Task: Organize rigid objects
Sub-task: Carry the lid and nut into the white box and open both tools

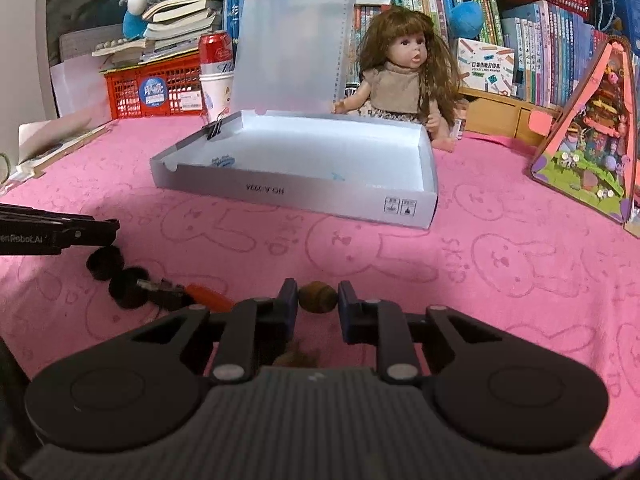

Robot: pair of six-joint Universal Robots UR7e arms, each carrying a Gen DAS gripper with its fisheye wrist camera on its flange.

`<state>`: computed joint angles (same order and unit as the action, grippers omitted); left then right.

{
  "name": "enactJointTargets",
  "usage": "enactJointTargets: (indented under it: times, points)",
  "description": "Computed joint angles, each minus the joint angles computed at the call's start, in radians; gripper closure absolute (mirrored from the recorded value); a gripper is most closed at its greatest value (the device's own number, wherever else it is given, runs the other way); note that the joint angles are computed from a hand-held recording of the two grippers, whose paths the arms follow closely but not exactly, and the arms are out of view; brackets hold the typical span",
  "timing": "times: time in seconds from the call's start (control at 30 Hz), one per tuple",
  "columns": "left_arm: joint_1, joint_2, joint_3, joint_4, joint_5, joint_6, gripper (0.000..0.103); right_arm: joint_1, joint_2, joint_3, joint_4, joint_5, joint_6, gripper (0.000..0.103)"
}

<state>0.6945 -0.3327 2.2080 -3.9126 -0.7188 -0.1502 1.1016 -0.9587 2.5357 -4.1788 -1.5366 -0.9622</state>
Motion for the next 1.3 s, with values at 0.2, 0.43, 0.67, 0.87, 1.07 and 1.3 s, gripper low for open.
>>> enactJointTargets:
  times: [0.2,0.43,0.67,0.87,1.07,1.3]
  points:
    - [0.019,-0.036,-0.055,0.049,-0.041,0.046,0.073,0.046,-0.042,-0.055,0.08,-0.028,0.071,0.078]
    - [0.068,-0.08,-0.168,0.162,-0.105,0.091,0.073,0.108,-0.102,-0.169,0.29,-0.082,0.207,0.078]
    - [0.131,-0.081,-0.338,0.335,-0.158,0.111,0.073,0.151,-0.107,-0.323,0.524,-0.141,0.365,0.078]
    - [0.191,-0.043,-0.495,0.497,-0.166,0.089,0.073,0.164,-0.081,-0.427,0.661,-0.175,0.471,0.078]
    - [0.228,-0.004,-0.575,0.559,-0.162,0.077,0.073,0.173,-0.041,-0.487,0.705,-0.218,0.491,0.078]
    - [0.239,0.022,-0.611,0.564,-0.134,0.108,0.073,0.178,-0.009,-0.518,0.705,-0.249,0.471,0.077]
